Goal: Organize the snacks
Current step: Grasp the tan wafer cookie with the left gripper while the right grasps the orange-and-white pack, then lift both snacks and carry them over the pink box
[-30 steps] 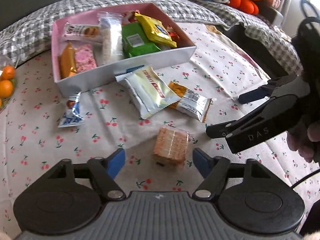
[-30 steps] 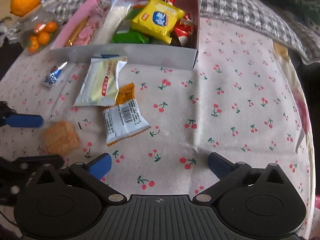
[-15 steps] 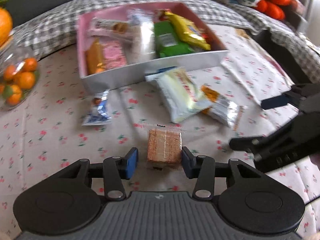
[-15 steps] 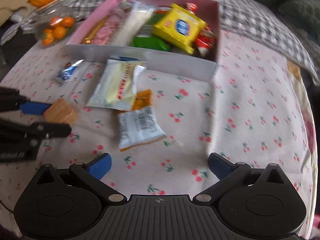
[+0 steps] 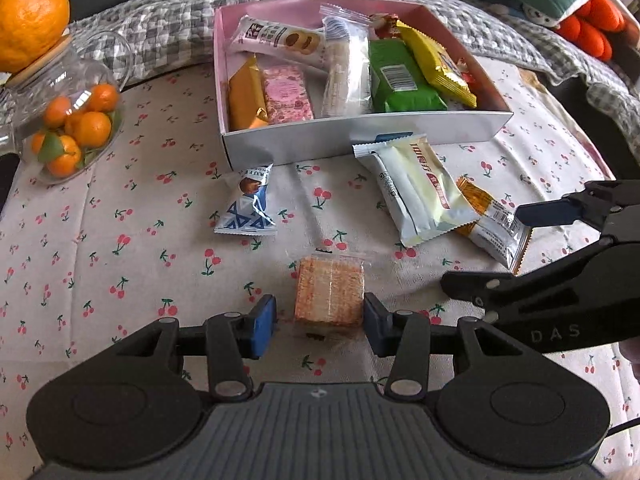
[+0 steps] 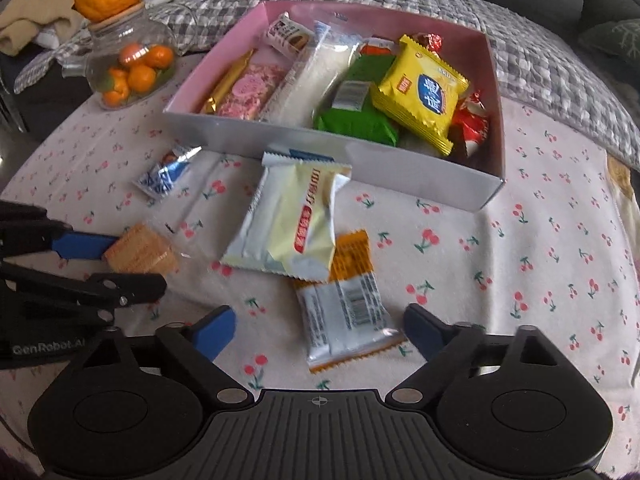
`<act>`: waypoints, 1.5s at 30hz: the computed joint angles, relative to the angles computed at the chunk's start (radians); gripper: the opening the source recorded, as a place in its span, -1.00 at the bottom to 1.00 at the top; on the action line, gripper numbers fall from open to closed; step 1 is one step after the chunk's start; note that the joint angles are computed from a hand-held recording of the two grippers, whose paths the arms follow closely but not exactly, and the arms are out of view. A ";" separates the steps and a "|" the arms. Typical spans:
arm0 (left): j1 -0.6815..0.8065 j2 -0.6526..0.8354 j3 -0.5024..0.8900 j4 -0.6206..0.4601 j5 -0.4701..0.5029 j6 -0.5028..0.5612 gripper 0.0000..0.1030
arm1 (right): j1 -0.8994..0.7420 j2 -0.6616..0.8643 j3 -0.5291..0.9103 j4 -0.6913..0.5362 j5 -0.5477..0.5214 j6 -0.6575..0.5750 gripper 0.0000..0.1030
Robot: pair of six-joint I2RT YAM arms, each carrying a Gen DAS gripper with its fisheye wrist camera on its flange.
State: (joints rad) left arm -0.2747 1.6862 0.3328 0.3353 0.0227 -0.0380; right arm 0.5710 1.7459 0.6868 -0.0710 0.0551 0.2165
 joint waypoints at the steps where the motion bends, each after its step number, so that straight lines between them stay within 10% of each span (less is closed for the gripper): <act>1: 0.001 0.002 0.002 -0.001 0.001 -0.003 -0.16 | 0.000 0.001 0.004 -0.001 -0.001 0.005 0.66; 7: 0.000 -0.001 0.003 -0.007 -0.006 -0.004 -0.16 | -0.005 -0.025 -0.007 0.004 -0.004 0.004 -0.06; 36: 0.055 -0.133 0.022 -0.141 0.071 -0.077 -0.18 | -0.138 -0.197 0.045 -0.223 -0.159 0.180 -0.09; 38: 0.063 -0.148 0.023 -0.139 0.080 -0.082 -0.18 | -0.150 -0.212 0.041 -0.214 -0.169 0.195 -0.50; 45: 0.060 -0.161 0.028 -0.121 0.073 -0.095 -0.18 | -0.160 -0.208 0.039 -0.175 -0.196 0.218 -0.34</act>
State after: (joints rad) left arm -0.2144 1.5256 0.3607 0.2144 0.0956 -0.1333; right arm 0.4110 1.5377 0.7258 -0.2464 -0.1412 0.4340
